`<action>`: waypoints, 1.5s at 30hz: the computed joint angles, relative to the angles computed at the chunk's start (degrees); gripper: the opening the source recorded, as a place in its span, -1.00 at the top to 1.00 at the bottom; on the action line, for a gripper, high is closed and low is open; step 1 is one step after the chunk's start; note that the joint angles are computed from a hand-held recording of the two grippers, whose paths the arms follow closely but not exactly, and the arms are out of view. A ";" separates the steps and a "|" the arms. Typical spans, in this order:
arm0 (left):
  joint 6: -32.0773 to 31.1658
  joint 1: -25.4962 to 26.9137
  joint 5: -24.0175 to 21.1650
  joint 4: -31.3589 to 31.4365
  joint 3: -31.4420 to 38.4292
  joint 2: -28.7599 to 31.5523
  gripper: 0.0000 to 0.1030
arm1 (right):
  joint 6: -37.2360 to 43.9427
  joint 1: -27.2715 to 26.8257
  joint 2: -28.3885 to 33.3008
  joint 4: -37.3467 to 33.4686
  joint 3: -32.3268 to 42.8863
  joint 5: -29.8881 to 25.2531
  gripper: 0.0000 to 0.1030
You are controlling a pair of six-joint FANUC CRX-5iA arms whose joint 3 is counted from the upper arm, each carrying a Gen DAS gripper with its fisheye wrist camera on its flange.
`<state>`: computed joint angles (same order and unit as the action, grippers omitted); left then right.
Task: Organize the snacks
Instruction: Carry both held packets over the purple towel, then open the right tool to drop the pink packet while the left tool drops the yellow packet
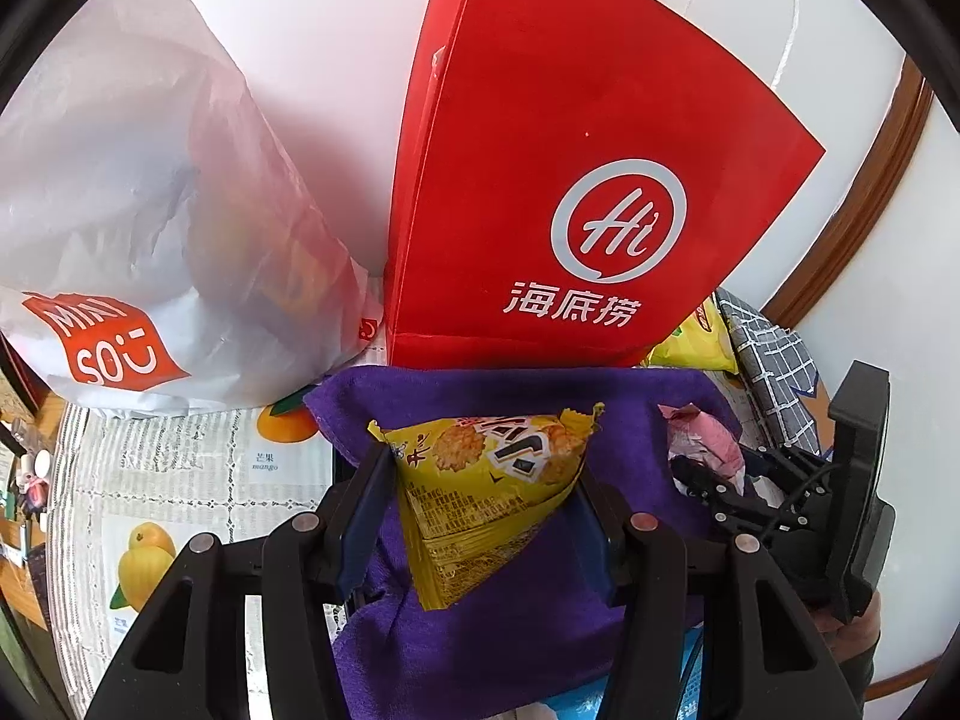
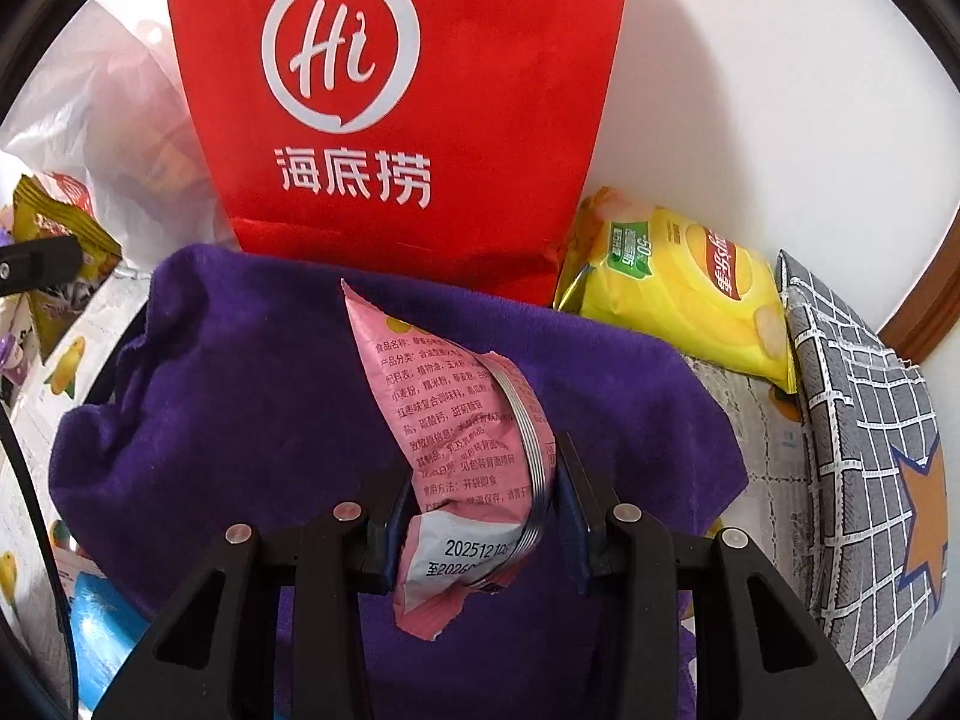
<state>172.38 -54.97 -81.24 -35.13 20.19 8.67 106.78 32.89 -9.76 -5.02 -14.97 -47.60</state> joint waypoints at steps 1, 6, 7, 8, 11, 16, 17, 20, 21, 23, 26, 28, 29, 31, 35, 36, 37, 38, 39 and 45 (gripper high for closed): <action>-0.02 -0.01 0.01 -0.02 0.04 0.03 -0.02 | -0.22 0.06 0.17 0.22 0.05 -0.14 0.21; 0.16 -0.08 -0.19 -0.16 0.08 -0.04 -0.02 | -0.50 0.27 1.12 1.01 0.30 -0.17 0.21; 0.19 -0.11 -0.21 -0.18 0.07 -0.06 -0.02 | -0.69 0.39 1.31 1.32 0.34 -0.30 0.21; 0.14 -0.11 -0.19 -0.15 0.04 -0.07 -0.02 | -0.86 0.49 1.43 1.55 0.33 -0.29 0.21; -0.02 -0.22 -0.34 -0.31 0.18 -0.05 -0.02 | -1.57 1.03 1.75 2.48 0.26 -0.35 0.21; 0.04 -0.35 -0.47 -0.40 0.29 0.01 -0.02 | -2.68 1.95 1.68 3.94 -0.36 -0.06 0.21; 0.04 -0.35 -0.47 -0.40 0.29 0.01 -0.02 | -2.79 2.09 1.60 4.09 -0.52 0.02 0.21; -0.06 -0.37 -0.54 -0.29 0.44 0.12 -0.02 | -3.03 2.52 1.39 4.60 -0.78 -0.07 0.21; -0.07 -0.41 -0.59 -0.33 0.50 0.14 -0.02 | -3.08 2.60 1.32 4.72 -0.86 -0.05 0.21; -0.12 -0.40 -0.49 -0.29 0.50 0.19 -0.02 | -2.87 2.58 1.25 4.68 -0.91 -0.07 0.21; -0.10 -0.43 -0.44 -0.28 0.54 0.28 -0.02 | -3.08 2.73 1.15 5.00 -1.05 -0.22 0.21; -0.08 -0.44 -0.43 -0.31 0.52 0.32 -0.02 | -3.16 2.83 1.20 5.13 -1.01 -0.55 0.21; -0.05 -0.46 -0.46 -0.32 0.53 0.32 -0.02 | -2.99 2.72 1.38 5.07 -0.89 -0.62 0.21; -0.04 -0.48 -0.41 -0.33 0.46 0.27 -0.02 | -3.05 2.72 1.60 5.32 -0.77 -0.73 0.21; -0.19 -0.65 -0.54 -0.42 0.74 0.50 -0.02 | -3.17 3.03 1.59 5.87 -0.92 -0.57 0.17; -0.22 -0.66 -0.55 -0.39 0.78 0.54 -0.02 | -2.93 2.92 1.59 5.75 -0.92 -0.53 0.15; -0.25 -0.66 -0.56 -0.36 0.81 0.57 -0.02 | -2.72 2.89 1.53 5.65 -0.87 -0.57 0.12; -0.24 -0.66 -0.55 -0.37 0.80 0.58 -0.02 | -2.87 3.06 1.29 5.80 -1.02 -0.57 0.11; -0.17 -0.68 -0.54 -0.42 0.75 0.56 -0.02 | -2.83 3.12 1.10 5.91 -1.14 -0.45 0.11; -0.07 -0.56 -0.22 -0.18 0.58 0.69 -0.02 | -2.79 3.17 -0.17 5.59 -0.62 -1.75 0.01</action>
<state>172.32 -55.54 -81.47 -35.31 20.77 9.36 103.99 36.06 -9.93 0.56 -15.59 -49.36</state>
